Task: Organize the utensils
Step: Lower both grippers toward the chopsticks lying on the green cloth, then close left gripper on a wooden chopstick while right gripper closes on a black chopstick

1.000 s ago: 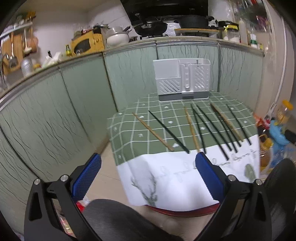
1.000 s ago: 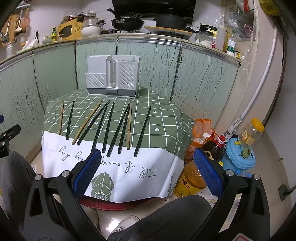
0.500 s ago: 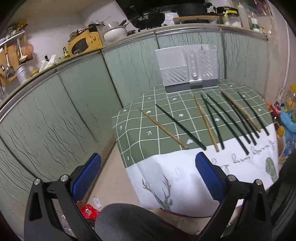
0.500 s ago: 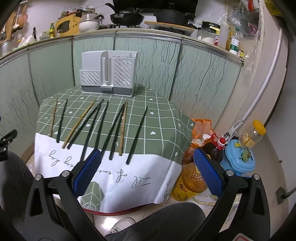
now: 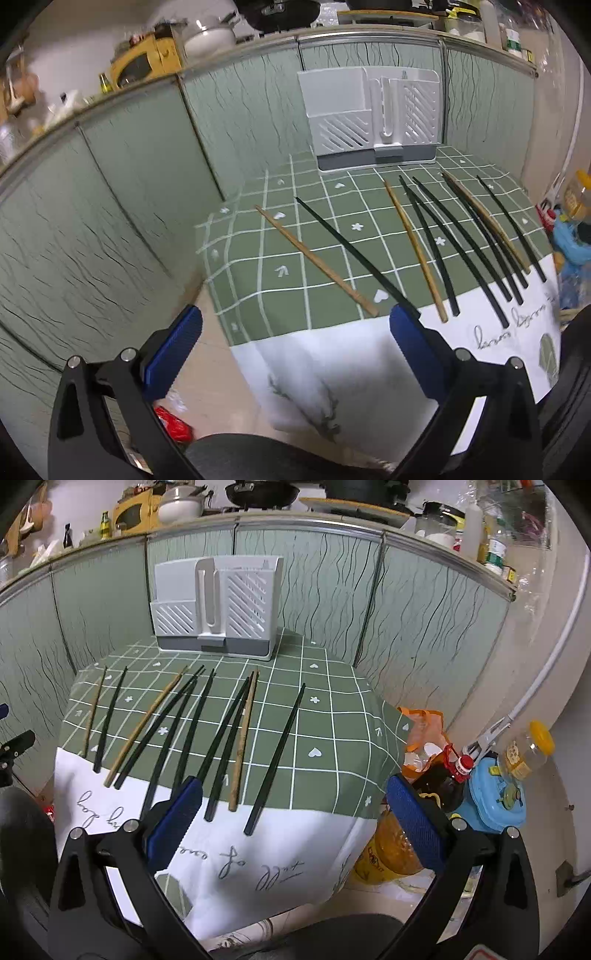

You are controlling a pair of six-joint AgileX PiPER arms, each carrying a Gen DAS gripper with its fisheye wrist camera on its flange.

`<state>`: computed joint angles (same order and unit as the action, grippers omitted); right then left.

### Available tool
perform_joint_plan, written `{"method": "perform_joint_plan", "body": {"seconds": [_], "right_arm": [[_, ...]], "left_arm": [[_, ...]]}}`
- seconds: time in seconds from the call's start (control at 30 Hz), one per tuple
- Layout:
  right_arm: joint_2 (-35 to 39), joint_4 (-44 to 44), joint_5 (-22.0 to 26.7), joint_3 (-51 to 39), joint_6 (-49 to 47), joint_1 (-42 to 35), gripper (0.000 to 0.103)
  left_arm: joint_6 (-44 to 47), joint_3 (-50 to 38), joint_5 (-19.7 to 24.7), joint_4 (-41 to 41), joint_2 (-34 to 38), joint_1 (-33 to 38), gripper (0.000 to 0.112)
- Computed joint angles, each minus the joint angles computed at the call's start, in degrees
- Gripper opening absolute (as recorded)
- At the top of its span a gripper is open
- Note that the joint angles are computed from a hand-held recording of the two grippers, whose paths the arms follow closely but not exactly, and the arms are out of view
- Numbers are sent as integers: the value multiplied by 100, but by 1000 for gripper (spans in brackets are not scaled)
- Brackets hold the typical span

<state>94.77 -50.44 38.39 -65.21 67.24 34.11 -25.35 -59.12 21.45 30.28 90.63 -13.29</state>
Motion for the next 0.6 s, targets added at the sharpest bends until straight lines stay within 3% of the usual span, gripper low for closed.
{"method": "perform_joint_plan", "body": {"seconds": [0.17,0.4,0.5,0.6], "right_arm": [[209,906,-531,-217,-1014,-472,95],[516,1871,-964,-427,-1855,-953,95],[664,1722,-1099,-448,-1730,-1014,95],[812,1718,-1236,-480,-1751,-1078,95]], "left_arm": [[836,-334,-88,-1092,356,178,98],[1440,-716,-128,-2022,821,378,98],[1328,-804,-211,-1952,1001,338,98],[417,-1040,-67,-914,1342,104,98]]}}
